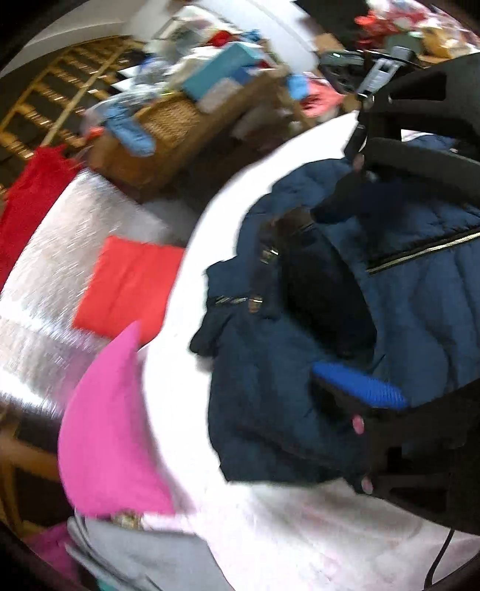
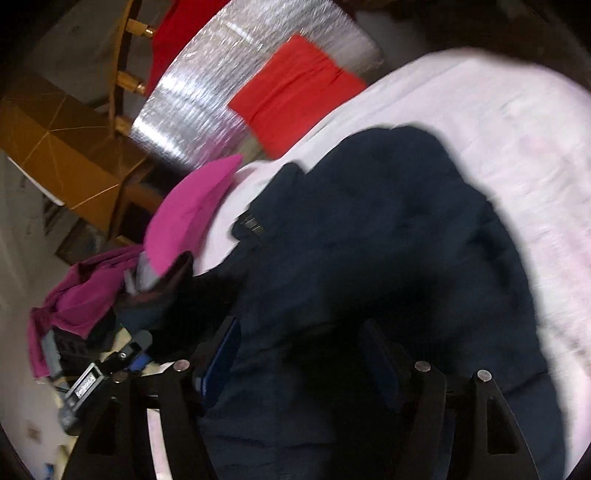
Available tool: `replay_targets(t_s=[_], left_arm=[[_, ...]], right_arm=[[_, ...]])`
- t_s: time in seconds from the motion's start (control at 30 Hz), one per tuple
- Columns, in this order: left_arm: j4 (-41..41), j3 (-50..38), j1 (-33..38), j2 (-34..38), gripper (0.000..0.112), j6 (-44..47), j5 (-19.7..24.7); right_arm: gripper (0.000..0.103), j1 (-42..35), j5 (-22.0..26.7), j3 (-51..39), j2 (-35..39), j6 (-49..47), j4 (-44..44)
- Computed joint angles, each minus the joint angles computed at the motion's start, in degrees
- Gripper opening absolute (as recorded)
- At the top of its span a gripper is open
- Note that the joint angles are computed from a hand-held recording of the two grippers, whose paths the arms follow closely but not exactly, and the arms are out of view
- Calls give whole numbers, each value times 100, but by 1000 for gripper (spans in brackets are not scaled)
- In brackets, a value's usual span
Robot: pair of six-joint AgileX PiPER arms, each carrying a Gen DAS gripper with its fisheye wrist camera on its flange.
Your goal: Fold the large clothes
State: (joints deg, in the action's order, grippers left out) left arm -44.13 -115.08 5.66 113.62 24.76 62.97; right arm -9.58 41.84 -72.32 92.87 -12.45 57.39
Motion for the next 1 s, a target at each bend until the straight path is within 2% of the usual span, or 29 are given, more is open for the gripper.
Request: replay_targets(t_s=[0.13,0.2,0.27,0.33,0.43,0.5,0.6,0.73,0.8,0.83,0.87,0.9,0.97,1.0], left_arm=[[-314,-315,202,236,80,42,527],[-509,-234,329,199,80,118,589],[-478,-163,400,149,80,108,435],[-160,27,427,2,80,-25,123],[893,-195,305,142,80,-889,-147],[1669,-509,184,365,80,-1521,-52],[2276,-706,75,526,80,-1915,46],[2922,-754,-132,588,80,-2122,43],[3177,-804,-215,676,80,-2231,88],[3290,-950,-246,791,80,-2290,174],[3399,-1057,-274,879,80,-2351,250],[3505,-1127,-297,945,80,-2407,308],[3593,-1092,-322,953,80,-2448,283],[3626,-1070,-340,946,80,-2463,260]], right_arm=[[73,323,26,-387,262,235,-13],[74,458,-26,-460,335,282,32],[74,544,-13,-517,436,255,142],[74,563,83,-645,603,209,318],[75,611,248,-782,932,131,655],[75,601,451,-857,1184,93,887],[75,644,749,-995,1656,80,1479],[75,830,808,-1297,2164,263,1934],[68,905,744,-1421,2312,534,1991],[49,915,705,-1426,2315,418,2128],[40,925,657,-1432,2289,345,2144],[38,942,504,-1423,2179,293,2044],[24,932,255,-1403,1929,250,1741],[24,913,49,-1409,1745,381,1415]])
